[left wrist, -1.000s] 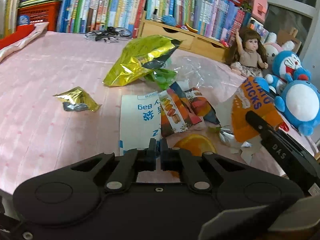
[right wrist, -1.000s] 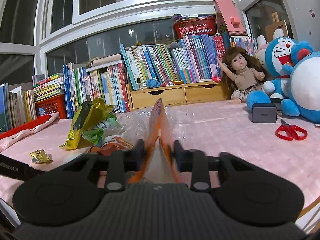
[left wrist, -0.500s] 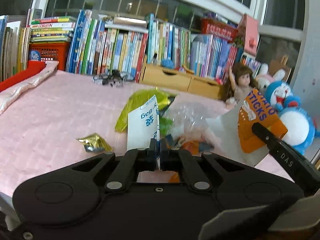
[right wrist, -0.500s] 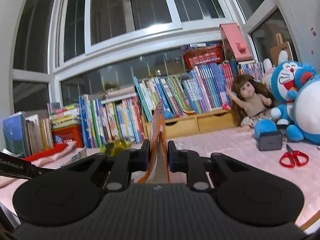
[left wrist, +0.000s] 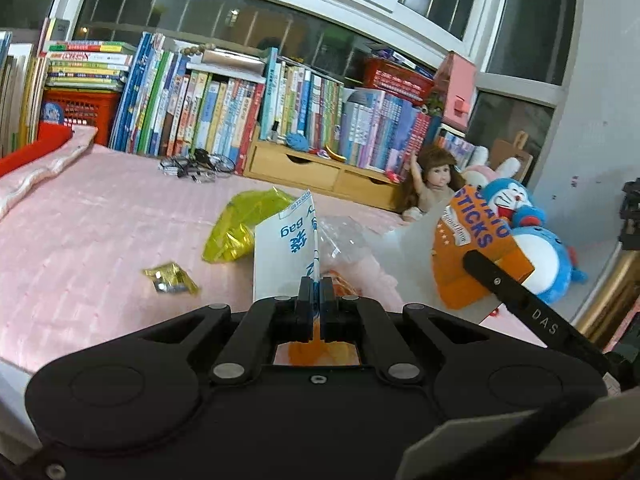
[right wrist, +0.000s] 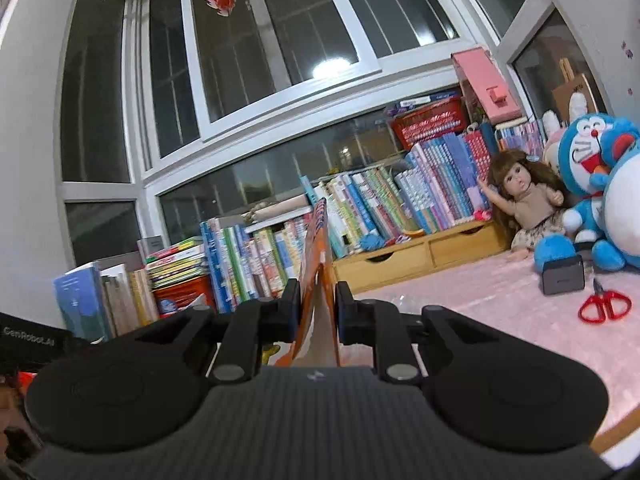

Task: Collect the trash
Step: 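Lift the white bag with the left gripper while the right holds the box upright, then lower both held items past the table edge and open both grippers over the bin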

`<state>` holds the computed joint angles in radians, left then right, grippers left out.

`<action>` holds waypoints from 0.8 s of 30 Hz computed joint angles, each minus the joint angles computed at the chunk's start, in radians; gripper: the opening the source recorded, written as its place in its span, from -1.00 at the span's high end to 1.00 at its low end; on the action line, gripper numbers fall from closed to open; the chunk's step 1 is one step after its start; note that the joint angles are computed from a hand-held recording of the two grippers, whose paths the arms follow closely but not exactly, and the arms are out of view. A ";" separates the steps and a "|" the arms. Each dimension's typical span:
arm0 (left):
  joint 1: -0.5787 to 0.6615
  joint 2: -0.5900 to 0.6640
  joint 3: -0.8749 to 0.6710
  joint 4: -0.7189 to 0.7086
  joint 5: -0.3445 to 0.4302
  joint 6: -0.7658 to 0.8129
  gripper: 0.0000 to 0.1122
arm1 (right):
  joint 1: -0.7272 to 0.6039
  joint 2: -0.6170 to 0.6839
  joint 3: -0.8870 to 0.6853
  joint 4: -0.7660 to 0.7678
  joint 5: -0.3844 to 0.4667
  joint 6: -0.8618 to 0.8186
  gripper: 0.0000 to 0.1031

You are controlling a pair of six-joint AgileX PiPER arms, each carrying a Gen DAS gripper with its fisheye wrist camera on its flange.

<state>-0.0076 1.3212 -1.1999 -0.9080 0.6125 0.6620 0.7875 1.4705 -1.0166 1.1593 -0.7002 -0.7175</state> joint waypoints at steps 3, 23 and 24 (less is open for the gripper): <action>0.033 -0.048 0.045 -0.027 0.066 0.038 0.96 | 0.031 -0.065 0.083 -0.037 0.018 0.077 0.58; 0.183 -0.155 0.280 0.094 0.356 0.032 0.97 | 0.261 -0.162 0.263 0.430 0.058 -0.112 0.56; 0.173 -0.146 0.282 0.103 0.347 0.022 0.97 | 0.251 -0.154 0.257 0.462 0.076 -0.142 0.54</action>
<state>0.1659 1.1747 -0.9175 -0.8053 0.9590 0.6835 1.0383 1.3167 -0.7598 1.6215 -0.6244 -0.8595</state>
